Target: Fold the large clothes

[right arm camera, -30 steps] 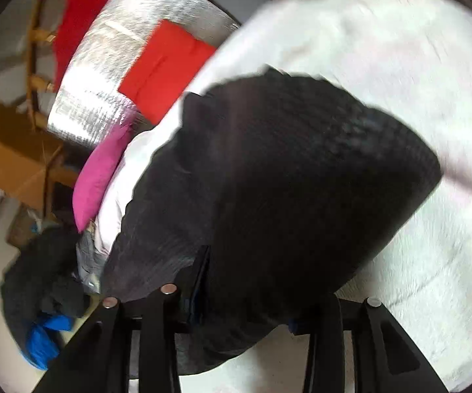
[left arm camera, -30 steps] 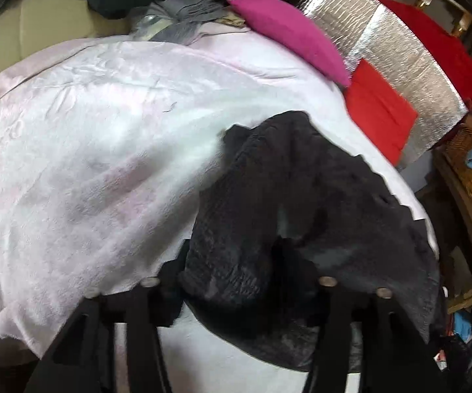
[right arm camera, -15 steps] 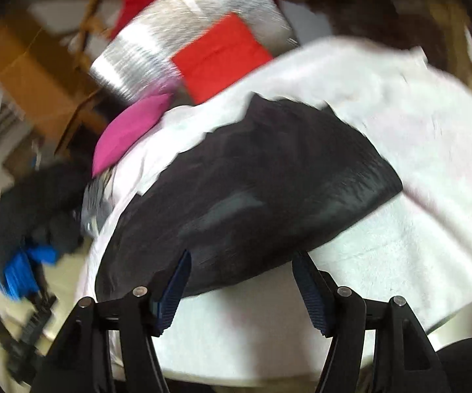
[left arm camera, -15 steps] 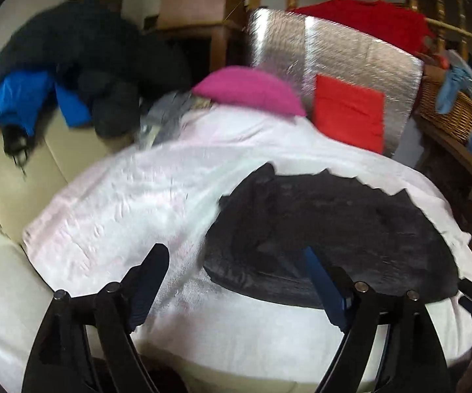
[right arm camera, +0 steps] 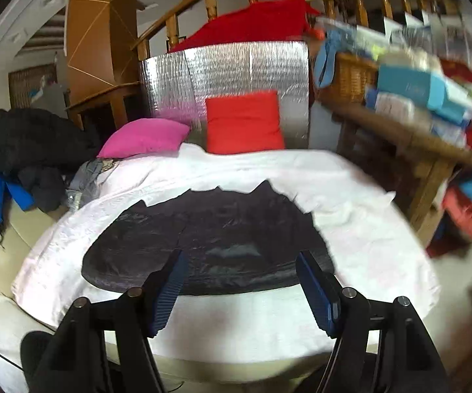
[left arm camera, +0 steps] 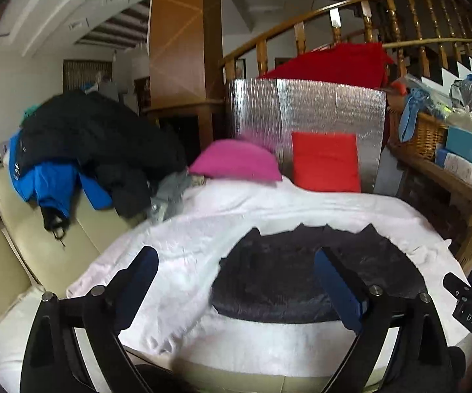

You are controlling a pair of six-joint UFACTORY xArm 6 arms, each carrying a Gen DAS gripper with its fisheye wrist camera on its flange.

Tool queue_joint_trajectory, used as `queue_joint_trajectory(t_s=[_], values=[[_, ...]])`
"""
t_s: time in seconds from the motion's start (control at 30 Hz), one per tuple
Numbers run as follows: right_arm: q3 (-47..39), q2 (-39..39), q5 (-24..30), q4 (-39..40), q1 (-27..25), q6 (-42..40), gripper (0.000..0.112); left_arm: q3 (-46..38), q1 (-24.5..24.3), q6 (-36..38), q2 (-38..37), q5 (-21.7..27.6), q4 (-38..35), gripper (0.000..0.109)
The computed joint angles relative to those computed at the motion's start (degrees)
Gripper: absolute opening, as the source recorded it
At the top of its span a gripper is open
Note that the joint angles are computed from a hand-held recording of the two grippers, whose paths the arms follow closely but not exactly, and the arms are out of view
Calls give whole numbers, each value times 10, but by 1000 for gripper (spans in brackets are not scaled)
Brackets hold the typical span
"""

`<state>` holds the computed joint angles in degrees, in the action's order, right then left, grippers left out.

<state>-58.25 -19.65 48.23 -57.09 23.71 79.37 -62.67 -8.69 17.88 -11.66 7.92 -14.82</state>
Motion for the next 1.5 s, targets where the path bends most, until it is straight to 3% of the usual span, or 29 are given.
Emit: queue_joint_trajectory(t_s=[0.33,0.47,0.77,1.23,1.5], values=[[-39,-33,139,-50,87,-5,73,29,4,-39,-64,-15,40,97],[-44,-44,156,-54,101,-1,73,47,6,-66,-88,-33,72,98],[-69,-34,211,-70,143,23,73,71,4,-51,-131,-35,64,103],[-75,-32,237,-56,164,38,73,88,-4,33,-164,-29,-20,103],[-69,-44,232,-59,162,35,73,88,-1,28,-167,-25,-14,103]])
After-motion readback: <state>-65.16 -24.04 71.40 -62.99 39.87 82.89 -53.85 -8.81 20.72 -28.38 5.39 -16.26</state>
